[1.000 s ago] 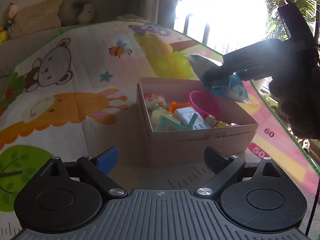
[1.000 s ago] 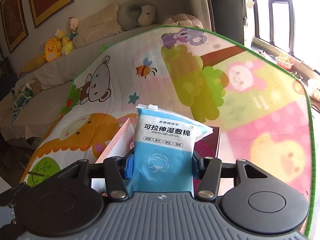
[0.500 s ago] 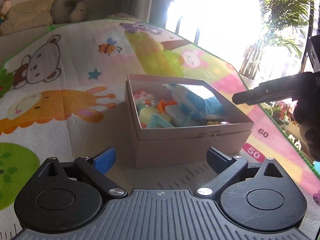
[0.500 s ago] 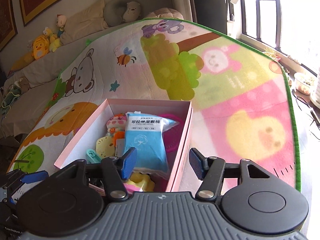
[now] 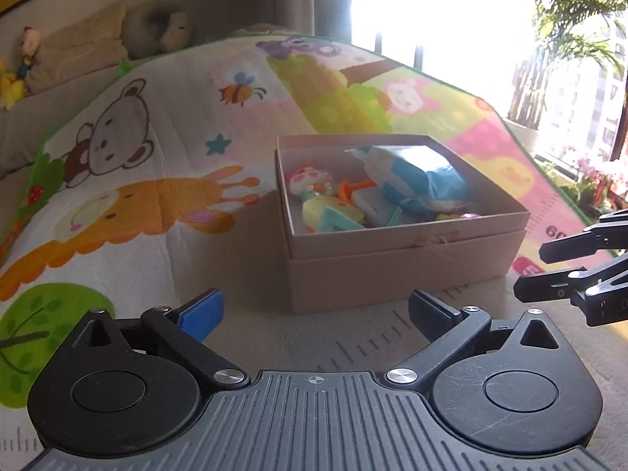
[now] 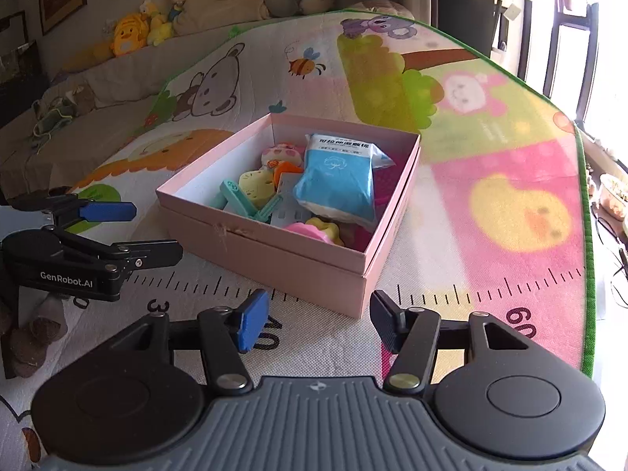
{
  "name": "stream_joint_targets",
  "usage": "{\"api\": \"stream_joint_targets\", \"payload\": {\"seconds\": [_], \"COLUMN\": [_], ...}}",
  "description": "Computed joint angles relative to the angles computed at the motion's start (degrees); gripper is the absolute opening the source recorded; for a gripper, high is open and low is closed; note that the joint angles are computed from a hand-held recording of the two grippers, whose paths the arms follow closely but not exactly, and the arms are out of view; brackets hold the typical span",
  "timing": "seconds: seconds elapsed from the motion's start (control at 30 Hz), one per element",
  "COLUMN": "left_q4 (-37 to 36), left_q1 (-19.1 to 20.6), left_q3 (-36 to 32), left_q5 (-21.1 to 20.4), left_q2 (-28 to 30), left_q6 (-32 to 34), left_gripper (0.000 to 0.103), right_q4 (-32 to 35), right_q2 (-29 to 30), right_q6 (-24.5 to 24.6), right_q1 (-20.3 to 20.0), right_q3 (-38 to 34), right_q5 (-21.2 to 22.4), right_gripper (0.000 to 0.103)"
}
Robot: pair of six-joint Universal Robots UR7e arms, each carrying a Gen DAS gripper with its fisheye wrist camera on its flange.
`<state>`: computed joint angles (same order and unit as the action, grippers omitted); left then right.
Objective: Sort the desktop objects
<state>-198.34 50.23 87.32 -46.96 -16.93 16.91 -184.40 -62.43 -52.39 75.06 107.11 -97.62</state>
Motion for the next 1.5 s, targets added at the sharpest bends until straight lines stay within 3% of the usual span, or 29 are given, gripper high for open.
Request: {"api": "stream_joint_targets", "payload": {"seconds": [0.1, 0.2, 0.3, 0.37, 0.47, 0.63, 0.77, 1.5], "left_q4": [-3.66, -4.29, 0.46, 3.21, 4.28, 1.65, 1.73, 1.78], "left_q1": [-1.79, -2.20, -2.94, -3.24, -2.66, -3.58, -3.43, -3.41], "left_q3": [2.49, 6.05, 6.62, 5.64, 5.36, 4.27, 4.66, 4.54], "left_q5": [7.86, 8.73, 12.68, 16.21, 15.99, 19.31, 18.53, 18.55], "left_q2": [0.87, -0.17, -0.14, 0.69, 0.44, 2.51, 2.12, 2.16], "left_q6": [-1.10, -7.96, -15.21, -18.38, -22.49, -21.34, -22.21, -22.13], "left_gripper": [0.103, 0.103, 0.103, 0.103, 0.103, 0.103, 0.103, 0.103], "right_q4": [-6.91, -9.18, -12.62, -18.22, -18.44, -19.26, -23.09, -22.83], "right_q2": [2.08, 3.10, 5.41, 8.01, 8.17, 8.63, 9.30, 8.77], "right_q6": [3.84, 7.64, 9.67, 6.51, 5.74, 3.73, 3.72, 3.81], "right_q1": [0.54, 0.41, 1.00, 1.89, 1.57, 0.08, -0.15, -0.45], "right_q3": [2.65, 4.96, 5.38, 5.21, 4.94, 4.31, 5.46, 5.77], "right_q5": [-2.94, -2.73, -4.53, -7.75, -6.94, -2.63, -2.16, -1.73], "right_gripper": [0.082, 0.087, 0.103, 0.103, 0.103, 0.103, 0.103, 0.103]}}
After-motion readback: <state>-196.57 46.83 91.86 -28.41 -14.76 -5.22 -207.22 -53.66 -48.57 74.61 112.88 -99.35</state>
